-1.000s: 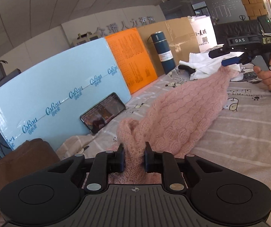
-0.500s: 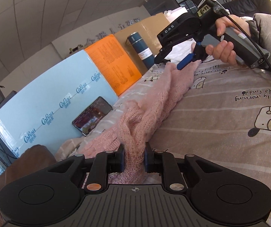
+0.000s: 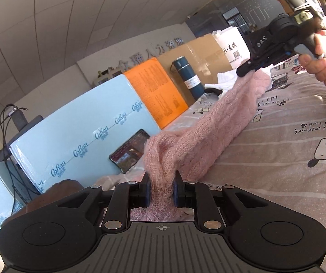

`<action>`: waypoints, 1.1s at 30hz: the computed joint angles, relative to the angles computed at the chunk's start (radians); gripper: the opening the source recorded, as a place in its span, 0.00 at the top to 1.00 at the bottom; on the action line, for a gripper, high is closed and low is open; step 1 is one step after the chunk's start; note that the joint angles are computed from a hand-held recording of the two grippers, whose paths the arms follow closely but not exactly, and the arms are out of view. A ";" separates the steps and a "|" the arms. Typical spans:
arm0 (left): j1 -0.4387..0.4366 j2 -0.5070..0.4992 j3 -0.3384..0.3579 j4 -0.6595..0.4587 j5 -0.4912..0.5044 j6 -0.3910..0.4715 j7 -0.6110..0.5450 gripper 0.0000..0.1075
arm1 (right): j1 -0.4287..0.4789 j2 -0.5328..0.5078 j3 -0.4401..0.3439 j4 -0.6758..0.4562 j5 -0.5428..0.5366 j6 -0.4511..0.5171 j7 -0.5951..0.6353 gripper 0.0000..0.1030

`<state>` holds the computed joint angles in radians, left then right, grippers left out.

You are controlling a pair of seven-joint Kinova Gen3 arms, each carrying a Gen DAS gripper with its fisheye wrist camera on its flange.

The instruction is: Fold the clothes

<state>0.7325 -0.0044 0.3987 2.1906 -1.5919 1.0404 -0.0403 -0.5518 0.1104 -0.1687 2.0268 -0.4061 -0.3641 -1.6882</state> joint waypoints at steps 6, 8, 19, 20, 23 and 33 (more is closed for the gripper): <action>-0.174 -0.109 0.108 0.030 0.148 -0.193 -0.157 0.84 | -0.063 -0.103 -0.072 0.183 -0.228 -0.112 0.216 0.94; -0.263 -0.147 0.162 0.036 0.223 -0.275 -0.238 0.84 | -0.049 -0.115 -0.095 0.207 -0.240 -0.078 0.244 0.94; -0.457 -0.386 0.121 0.141 0.412 -0.720 -0.302 0.26 | -0.005 -0.171 -0.003 0.286 -0.107 -0.093 0.128 0.29; -0.504 -0.424 0.134 0.154 0.410 -0.760 -0.262 0.26 | 0.031 -0.169 -0.022 0.284 -0.148 -0.112 0.155 0.28; -0.643 -0.514 0.157 0.173 0.423 -0.855 -0.140 0.13 | 0.142 -0.137 -0.070 0.242 -0.270 -0.110 0.227 0.25; -0.992 -0.540 0.383 0.146 0.307 -0.879 0.267 0.12 | 0.085 -0.015 0.183 0.010 -0.648 0.216 0.499 0.48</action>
